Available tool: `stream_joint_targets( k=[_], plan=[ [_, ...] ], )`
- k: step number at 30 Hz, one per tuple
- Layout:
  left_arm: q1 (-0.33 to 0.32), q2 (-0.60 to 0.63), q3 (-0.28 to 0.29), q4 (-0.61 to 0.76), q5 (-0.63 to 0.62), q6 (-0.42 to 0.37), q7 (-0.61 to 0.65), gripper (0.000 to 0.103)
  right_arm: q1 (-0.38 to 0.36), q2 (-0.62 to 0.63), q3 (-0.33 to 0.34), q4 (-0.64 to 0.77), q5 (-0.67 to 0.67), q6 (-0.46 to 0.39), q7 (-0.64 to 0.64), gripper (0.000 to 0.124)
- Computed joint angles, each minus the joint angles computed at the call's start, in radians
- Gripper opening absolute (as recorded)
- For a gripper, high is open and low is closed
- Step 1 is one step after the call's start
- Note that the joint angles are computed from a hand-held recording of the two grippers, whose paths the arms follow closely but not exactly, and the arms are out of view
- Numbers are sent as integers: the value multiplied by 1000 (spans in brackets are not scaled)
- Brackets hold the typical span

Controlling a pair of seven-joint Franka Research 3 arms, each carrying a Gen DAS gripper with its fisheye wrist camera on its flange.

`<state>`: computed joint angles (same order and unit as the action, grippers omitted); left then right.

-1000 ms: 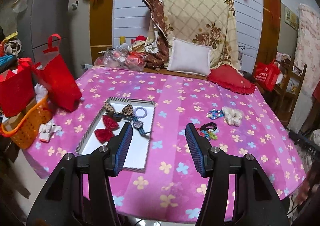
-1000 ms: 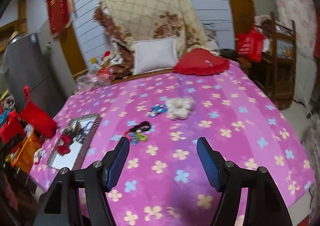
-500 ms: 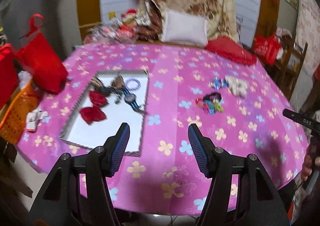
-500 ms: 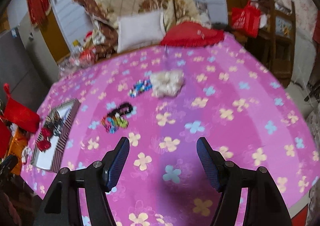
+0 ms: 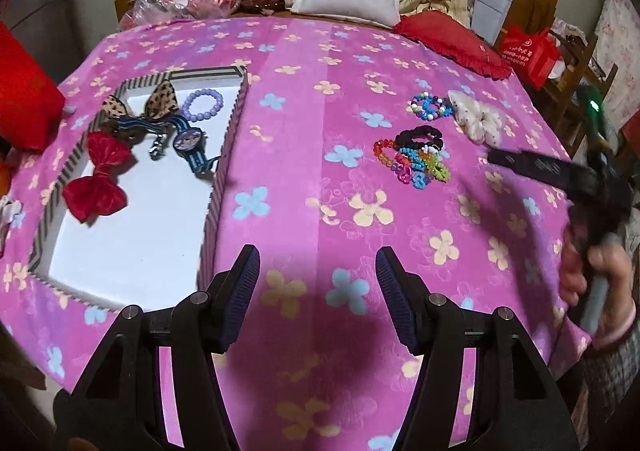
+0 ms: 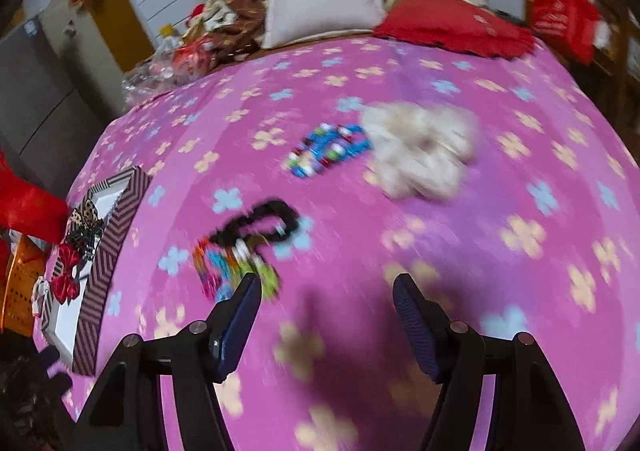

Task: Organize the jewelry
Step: 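Reach the right gripper to the black hair tie and grasp it, then grasp the multicolour bead bracelet with left while right holds the black hair tie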

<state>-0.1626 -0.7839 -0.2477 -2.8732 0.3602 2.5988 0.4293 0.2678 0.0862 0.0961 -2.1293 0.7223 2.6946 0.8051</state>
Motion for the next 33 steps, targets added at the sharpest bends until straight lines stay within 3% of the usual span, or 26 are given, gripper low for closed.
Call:
stream_joint_targets(
  k=[6,8,10,11,12,13,21,26,33],
  plan=[
    [29,66,51,3,-14,77,30,60,21,156,25,144,-74,-10,30,65],
    [37,93,64,12,-26,97,47,60,28,185,29,164,-105,7,48,57],
    [53,121,63,30,-28,102,60,60,27,203,36,171,-125,23,56,38],
    [61,140,64,43,-26,105,70,60,16,201,52,159,-99,56,27,34],
    [66,157,65,56,-26,109,78,60,5,202,62,159,-83,51,12,18],
    [73,175,67,70,-25,114,87,60,-6,203,69,162,-62,45,-1,9],
    [114,414,102,269,-34,182,171,60,-95,184,88,143,188,126,-114,8],
    [103,637,134,468,-96,212,302,60,-121,203,69,179,257,68,-142,8],
    [118,961,115,801,-171,184,512,58,-123,205,57,189,278,17,-166,8]
  ],
)
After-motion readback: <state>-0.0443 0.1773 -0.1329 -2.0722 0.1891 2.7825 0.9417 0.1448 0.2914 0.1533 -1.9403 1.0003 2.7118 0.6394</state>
